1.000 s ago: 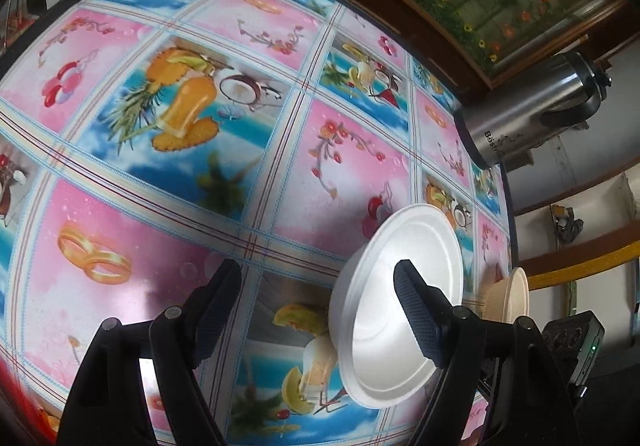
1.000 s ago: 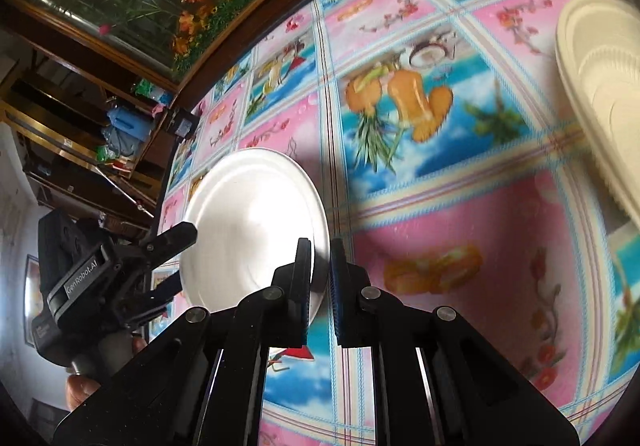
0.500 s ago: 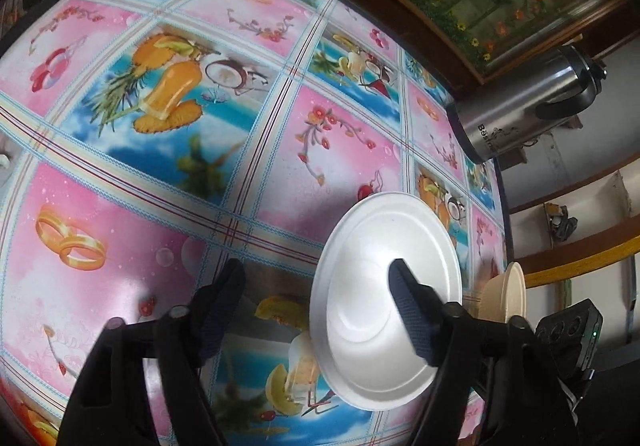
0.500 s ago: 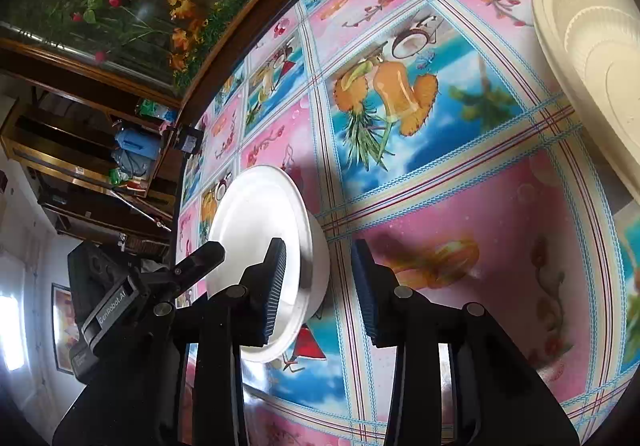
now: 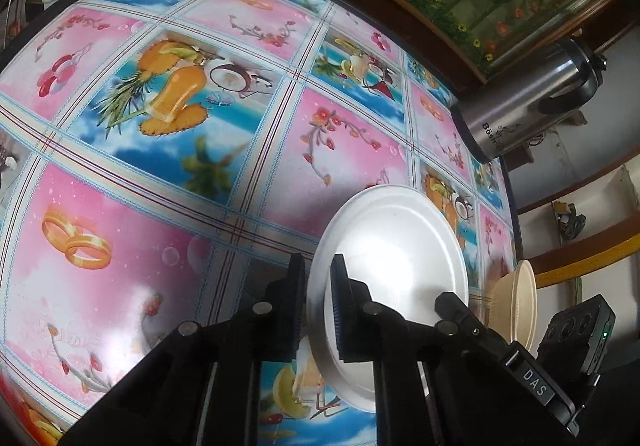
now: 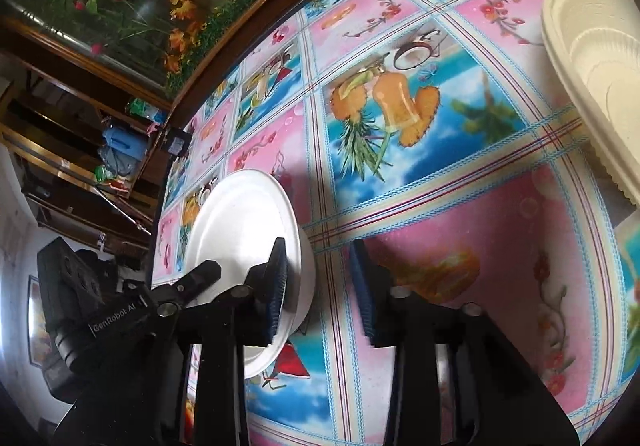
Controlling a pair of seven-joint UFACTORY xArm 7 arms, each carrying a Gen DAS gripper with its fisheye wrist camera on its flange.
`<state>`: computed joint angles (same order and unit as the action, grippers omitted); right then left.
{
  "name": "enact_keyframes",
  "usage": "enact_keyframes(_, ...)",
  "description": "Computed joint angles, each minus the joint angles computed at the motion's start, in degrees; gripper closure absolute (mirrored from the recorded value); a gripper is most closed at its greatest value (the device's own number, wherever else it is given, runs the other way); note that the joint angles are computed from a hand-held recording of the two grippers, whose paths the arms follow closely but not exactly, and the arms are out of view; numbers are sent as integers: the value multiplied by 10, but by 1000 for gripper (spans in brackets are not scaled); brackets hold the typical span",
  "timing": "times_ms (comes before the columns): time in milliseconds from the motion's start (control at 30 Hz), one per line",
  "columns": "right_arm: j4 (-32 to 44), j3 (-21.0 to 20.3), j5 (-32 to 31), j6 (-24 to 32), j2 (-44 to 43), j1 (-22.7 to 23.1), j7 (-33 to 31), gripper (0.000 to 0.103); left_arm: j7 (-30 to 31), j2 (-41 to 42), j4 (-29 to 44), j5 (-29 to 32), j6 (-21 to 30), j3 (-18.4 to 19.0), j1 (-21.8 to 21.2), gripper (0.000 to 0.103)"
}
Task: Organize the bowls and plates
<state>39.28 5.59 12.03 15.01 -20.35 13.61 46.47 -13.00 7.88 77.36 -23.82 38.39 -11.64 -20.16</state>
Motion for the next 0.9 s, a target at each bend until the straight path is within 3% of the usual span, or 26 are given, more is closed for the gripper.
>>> enact_keyframes(167, 1, 18, -28, -11, 2, -13, 14, 87, -3, -3, 0, 22, -1, 1, -5, 94)
enact_keyframes(333, -4, -23, 30, -24, 8, 36, -27, 90, 1, -3, 4, 20, 9, 0, -5, 95)
enact_keyframes(500, -2, 10, -2, -15, -1, 5, -2, 91, -7, -9, 0, 33, 7, 0, -9, 95)
enact_keyframes(900, -67, 30, -15, -2, -88, 3, 55, 91, -11, -84, -95, 44, -8, -5, -30, 95)
